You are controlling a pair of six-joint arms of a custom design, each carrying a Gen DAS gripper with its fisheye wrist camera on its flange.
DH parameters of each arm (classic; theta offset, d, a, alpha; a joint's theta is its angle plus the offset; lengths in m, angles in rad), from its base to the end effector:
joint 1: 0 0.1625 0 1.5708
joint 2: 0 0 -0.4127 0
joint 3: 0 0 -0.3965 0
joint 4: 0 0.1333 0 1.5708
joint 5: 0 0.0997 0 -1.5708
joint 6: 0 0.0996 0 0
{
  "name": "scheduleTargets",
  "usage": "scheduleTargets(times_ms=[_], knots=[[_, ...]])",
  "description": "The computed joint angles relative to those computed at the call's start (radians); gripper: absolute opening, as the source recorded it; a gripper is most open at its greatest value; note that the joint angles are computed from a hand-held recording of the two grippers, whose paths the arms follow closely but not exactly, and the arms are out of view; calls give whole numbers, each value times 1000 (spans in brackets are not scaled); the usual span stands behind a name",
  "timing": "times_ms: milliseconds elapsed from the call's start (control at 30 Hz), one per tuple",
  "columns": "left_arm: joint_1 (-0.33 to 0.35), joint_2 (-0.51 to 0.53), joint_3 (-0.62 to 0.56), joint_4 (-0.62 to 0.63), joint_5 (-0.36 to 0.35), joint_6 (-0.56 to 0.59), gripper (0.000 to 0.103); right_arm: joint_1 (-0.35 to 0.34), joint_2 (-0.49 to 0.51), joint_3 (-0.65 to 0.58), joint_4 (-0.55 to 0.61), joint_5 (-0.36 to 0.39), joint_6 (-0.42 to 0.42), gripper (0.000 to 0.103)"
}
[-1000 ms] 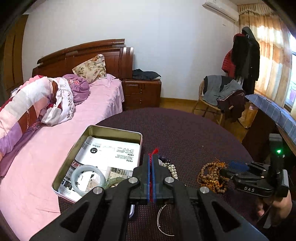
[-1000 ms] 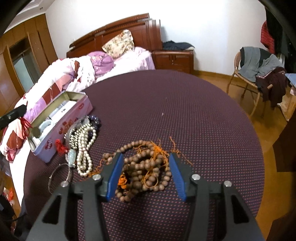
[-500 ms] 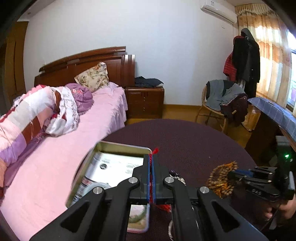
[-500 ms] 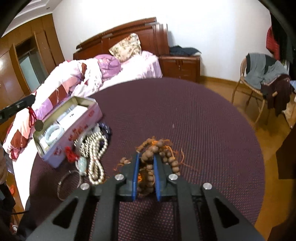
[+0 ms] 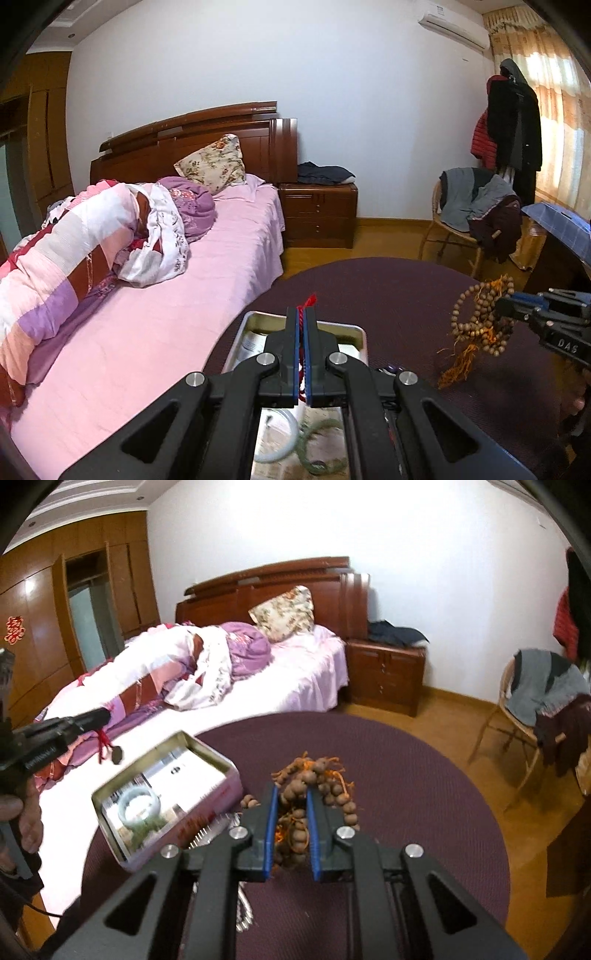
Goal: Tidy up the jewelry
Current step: 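Carry the beads and red tassel into the tin while the left tool releases its tassel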
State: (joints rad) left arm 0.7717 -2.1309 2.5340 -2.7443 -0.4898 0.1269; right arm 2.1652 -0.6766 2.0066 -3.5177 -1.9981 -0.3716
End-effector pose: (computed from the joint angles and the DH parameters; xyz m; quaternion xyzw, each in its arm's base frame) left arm -0.0247 -0.3326 0.3924 0.1819 0.7973 -0.4614 0.3439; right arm 0.3843 -0.4042 0.0196 0.3755 -0.8545 0.3173 0.1678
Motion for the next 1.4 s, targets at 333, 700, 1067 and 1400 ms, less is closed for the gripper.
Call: scheduleTargets(times_ms=[333,700,1067,1400], knots=[[168,140,-87,-177,-103,121,0,42,107,-169,72,93,-13,18],[293,252,-148,-220,-200,129,0,43,221,-294,167,124,-10,18],[377,334,-176,-187,-252,111,0,9,278,-330,246,98,11,18],[360,328,-178,-106,-219,78,1,-4,272,-323,284,108,31,18]])
